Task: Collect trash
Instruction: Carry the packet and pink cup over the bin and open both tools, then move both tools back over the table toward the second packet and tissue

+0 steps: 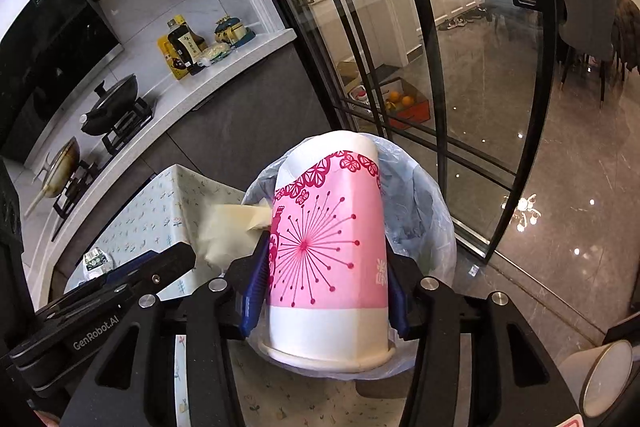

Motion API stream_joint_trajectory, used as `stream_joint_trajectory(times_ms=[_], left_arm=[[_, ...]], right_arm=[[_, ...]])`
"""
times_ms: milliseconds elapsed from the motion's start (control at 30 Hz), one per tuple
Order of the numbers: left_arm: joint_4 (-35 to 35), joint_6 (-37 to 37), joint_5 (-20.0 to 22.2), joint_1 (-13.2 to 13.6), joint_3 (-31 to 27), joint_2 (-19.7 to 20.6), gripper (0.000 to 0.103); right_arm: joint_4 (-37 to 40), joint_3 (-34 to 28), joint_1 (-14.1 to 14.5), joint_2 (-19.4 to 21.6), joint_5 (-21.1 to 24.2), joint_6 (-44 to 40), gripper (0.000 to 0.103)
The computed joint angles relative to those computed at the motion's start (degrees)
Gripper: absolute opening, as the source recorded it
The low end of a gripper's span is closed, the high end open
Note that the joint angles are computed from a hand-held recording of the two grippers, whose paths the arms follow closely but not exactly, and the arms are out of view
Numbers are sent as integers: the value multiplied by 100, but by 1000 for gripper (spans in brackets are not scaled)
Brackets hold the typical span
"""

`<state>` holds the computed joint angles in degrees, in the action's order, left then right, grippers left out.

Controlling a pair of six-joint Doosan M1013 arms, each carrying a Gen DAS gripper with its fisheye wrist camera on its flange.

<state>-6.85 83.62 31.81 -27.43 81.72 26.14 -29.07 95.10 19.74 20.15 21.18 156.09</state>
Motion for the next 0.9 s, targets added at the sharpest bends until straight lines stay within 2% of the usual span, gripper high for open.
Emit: stream_joint_trajectory(times_ms=[167,667,800,900], left_arm=[[51,-110,-41,41,35,-35,54],[382,-615,-345,227,352,-361,58],[587,-892,-486,295,513,-493,68],[648,-977,-548,372,628,-593,69]], right_arm=[[-216,-53,53,19,27,123,56],[-605,-120,318,-99,-13,307,61],[-620,-173,426,-108,-8,246,64],[-524,-247,520,-89,-15,104,65]])
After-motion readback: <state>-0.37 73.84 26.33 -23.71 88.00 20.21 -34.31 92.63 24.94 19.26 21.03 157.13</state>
